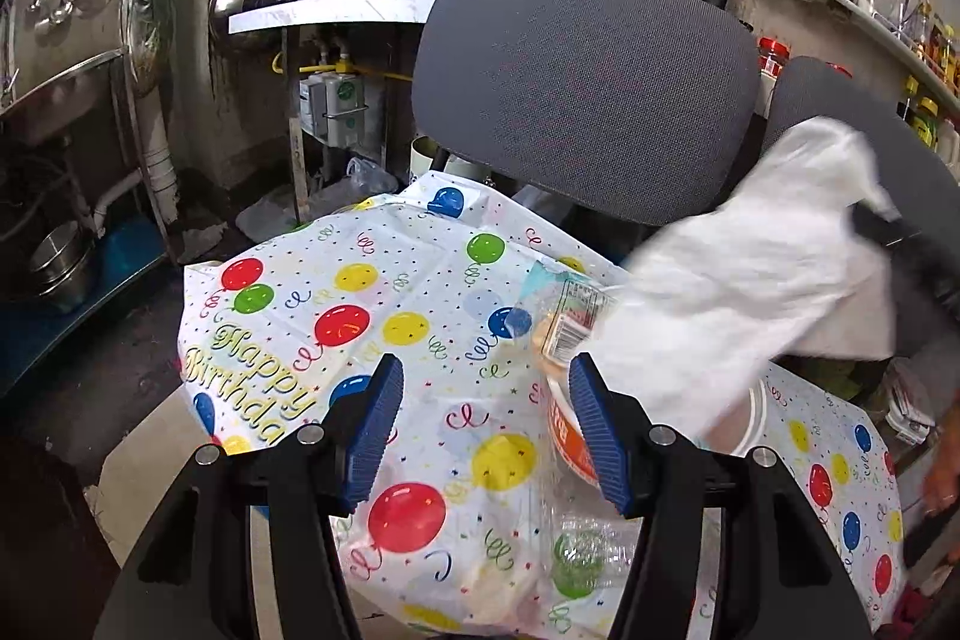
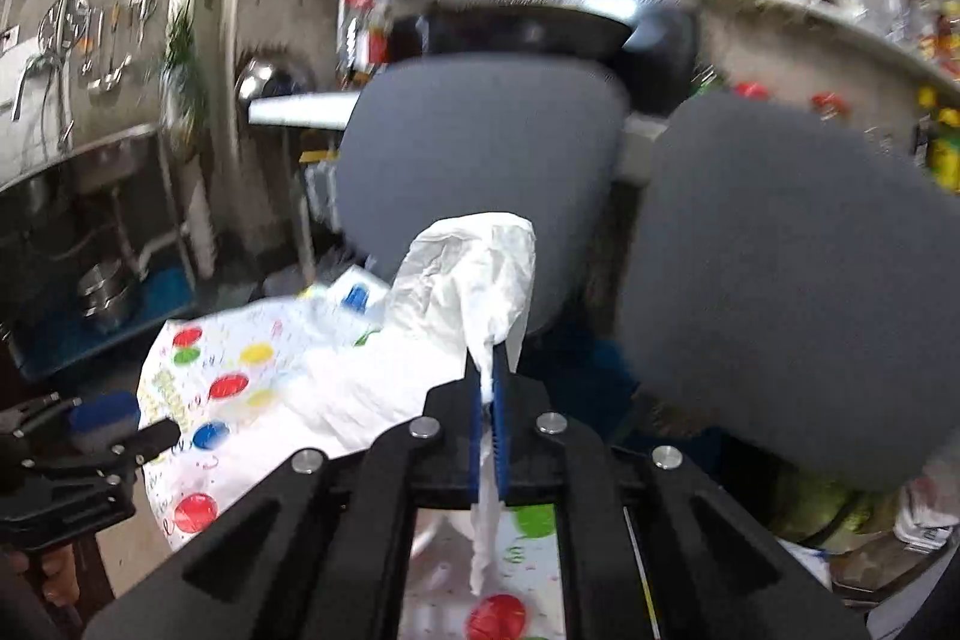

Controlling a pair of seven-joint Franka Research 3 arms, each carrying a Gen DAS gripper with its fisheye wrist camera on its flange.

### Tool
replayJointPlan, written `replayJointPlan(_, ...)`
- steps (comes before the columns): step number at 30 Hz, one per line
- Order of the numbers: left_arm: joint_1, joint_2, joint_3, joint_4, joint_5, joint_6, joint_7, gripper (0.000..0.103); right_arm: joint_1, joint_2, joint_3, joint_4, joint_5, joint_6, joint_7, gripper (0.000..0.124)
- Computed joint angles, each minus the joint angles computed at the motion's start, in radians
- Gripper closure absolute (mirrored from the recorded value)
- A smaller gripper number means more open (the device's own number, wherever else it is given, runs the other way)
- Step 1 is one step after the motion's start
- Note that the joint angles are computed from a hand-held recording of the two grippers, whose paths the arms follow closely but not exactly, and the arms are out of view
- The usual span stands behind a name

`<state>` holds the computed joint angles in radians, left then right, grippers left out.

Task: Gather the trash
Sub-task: 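Grasp the white plastic bag beside the noodle cup with the right tool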

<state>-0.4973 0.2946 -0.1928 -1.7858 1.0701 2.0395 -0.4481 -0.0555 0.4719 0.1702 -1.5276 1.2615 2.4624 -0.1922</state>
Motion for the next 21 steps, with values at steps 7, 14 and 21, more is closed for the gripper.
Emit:
replayJointPlan(7, -0.004, 0.02, -0.001, 0.013, -0.007, 0.028, 0.003, 0.044, -0.074, -0.066, -0.044, -0.047, 0.123, -0.014, -0.049, 0.12)
replayJointPlan(14, 0.022, 0.072, 0.033, 0.044, -0.003, 0.156, 0.011, 0.045, -0.086, -0.08, -0.086, -0.129, 0.175, 0.084, -0.155, 0.12)
replayJointPlan(21, 0.062, 0.101, 0.082, 0.04, 0.01, 0.295, -0.026, 0.055, -0.097, -0.037, -0.1, -0.165, 0.092, 0.127, -0.096, 0.12)
